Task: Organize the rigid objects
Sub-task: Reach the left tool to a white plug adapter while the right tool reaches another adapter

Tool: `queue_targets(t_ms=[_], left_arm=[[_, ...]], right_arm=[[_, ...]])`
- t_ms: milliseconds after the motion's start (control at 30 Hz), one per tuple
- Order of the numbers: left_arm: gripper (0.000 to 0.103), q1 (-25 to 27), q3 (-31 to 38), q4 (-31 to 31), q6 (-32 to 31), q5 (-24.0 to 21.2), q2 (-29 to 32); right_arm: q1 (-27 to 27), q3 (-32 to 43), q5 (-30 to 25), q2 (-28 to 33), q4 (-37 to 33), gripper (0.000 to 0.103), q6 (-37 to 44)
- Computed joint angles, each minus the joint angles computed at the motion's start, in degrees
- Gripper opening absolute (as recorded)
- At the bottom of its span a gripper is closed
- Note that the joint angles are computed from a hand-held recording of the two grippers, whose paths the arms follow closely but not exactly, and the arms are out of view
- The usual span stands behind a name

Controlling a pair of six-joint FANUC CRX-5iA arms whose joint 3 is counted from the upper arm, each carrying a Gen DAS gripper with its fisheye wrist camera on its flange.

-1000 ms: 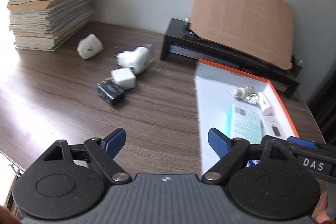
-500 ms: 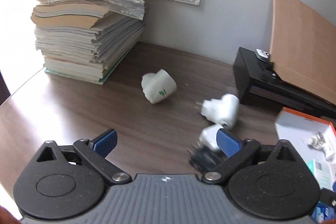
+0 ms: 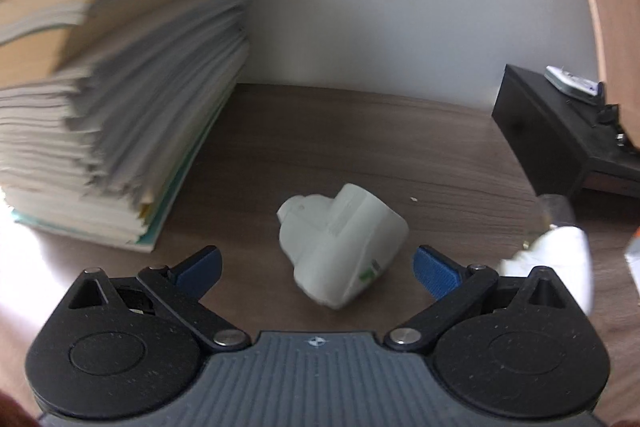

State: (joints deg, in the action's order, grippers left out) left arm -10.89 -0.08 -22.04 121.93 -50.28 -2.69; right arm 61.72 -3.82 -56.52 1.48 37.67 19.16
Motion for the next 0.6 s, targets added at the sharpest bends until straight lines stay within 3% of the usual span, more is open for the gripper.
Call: queue_targets(t_ms=[200,233,300,400,600], left_arm=[[0.103,2.7,-1.2,3.3,-4.6,3.7,1.7],[0.102,3.0,-2.1,3.3,-4.5,5.2,1.2],[0.088,3.7,-3.6,4.6,-5.5,7.8,0.4],[0.087,5.1,-5.9,8.0,-8.1,9.7,-1.4],[0.086,5.5,-9.1,8.1,-7.5,8.8,-6.7]], right_arm=[[-0.8,3.2,0.9,3.6,-0.3,0.082,-0.4],[-0.9,3.8,1.2,4.2,-0.4,0.082,-0.3],[-1.2,5.1,1.9,5.4,-0.9,0.082,0.2],[-2.0,7.7,3.2,7.6,-1.9,0.082,1.4],[-4.2,14.5,7.8,13.1,-6.0,0.086,6.8]])
